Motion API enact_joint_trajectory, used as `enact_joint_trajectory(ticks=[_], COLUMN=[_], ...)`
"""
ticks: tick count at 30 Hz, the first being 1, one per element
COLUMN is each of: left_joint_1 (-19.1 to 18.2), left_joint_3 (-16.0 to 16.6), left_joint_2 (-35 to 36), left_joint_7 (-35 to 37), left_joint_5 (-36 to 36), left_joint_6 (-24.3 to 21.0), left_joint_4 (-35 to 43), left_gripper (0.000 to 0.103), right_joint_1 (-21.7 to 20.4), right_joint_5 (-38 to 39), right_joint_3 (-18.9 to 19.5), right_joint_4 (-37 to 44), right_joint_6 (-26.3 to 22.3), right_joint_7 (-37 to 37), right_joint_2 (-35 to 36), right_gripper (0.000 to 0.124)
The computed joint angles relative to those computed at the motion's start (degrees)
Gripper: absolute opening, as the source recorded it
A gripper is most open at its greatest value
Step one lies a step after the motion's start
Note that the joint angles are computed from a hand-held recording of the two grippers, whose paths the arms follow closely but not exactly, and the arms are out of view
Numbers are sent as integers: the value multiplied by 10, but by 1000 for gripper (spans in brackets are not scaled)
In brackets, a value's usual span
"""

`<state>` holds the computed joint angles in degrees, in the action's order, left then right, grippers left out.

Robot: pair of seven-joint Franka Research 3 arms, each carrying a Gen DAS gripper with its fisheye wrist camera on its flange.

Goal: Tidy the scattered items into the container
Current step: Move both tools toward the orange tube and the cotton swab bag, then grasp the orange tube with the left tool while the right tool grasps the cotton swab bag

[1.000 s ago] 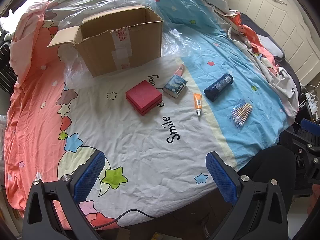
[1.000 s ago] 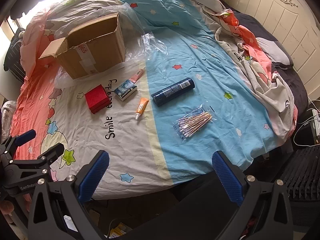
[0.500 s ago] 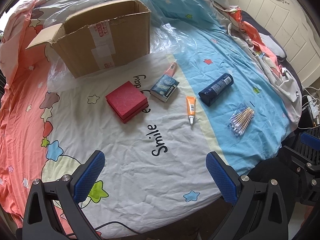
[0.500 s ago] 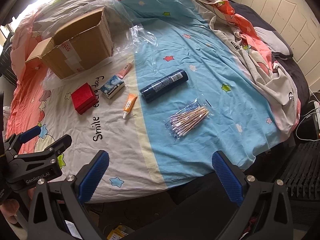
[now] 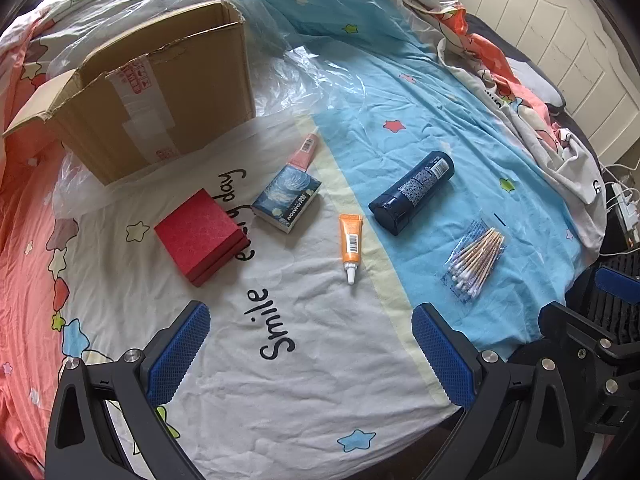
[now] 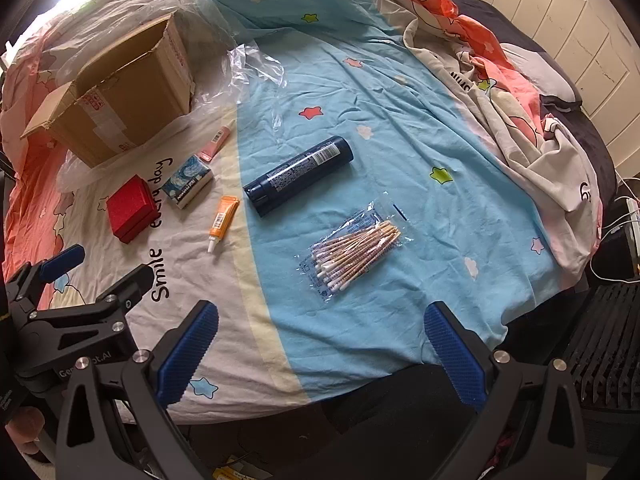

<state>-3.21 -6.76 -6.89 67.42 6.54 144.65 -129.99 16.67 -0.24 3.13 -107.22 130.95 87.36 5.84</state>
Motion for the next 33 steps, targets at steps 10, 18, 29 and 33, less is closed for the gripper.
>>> enact_joint_trajectory(ticks=[10, 18, 29, 33], left_joint_1=[-3, -4, -1, -5], left_joint_3=[-8, -14, -15, -13], left_joint_2=[78, 114, 181, 199], left_joint_7=[46, 32, 2, -13], left_joint_5=[-36, -9, 21, 43], left_joint_6=[6, 3, 1, 1], left_joint_4=[63, 84, 127, 135], left_gripper=[103, 103, 103, 103], right_joint_1=[-6, -8, -11, -7], right_joint_5=[-15, -4, 28, 26], right_joint_3=[-13, -18, -26, -28], right_joint_4=[37, 65, 124, 147], right_joint_6=[5, -8, -29, -39], right_joint_7=[20, 29, 57, 63], right_joint_2=[43, 79, 145, 169], right_gripper=[103, 103, 102, 102])
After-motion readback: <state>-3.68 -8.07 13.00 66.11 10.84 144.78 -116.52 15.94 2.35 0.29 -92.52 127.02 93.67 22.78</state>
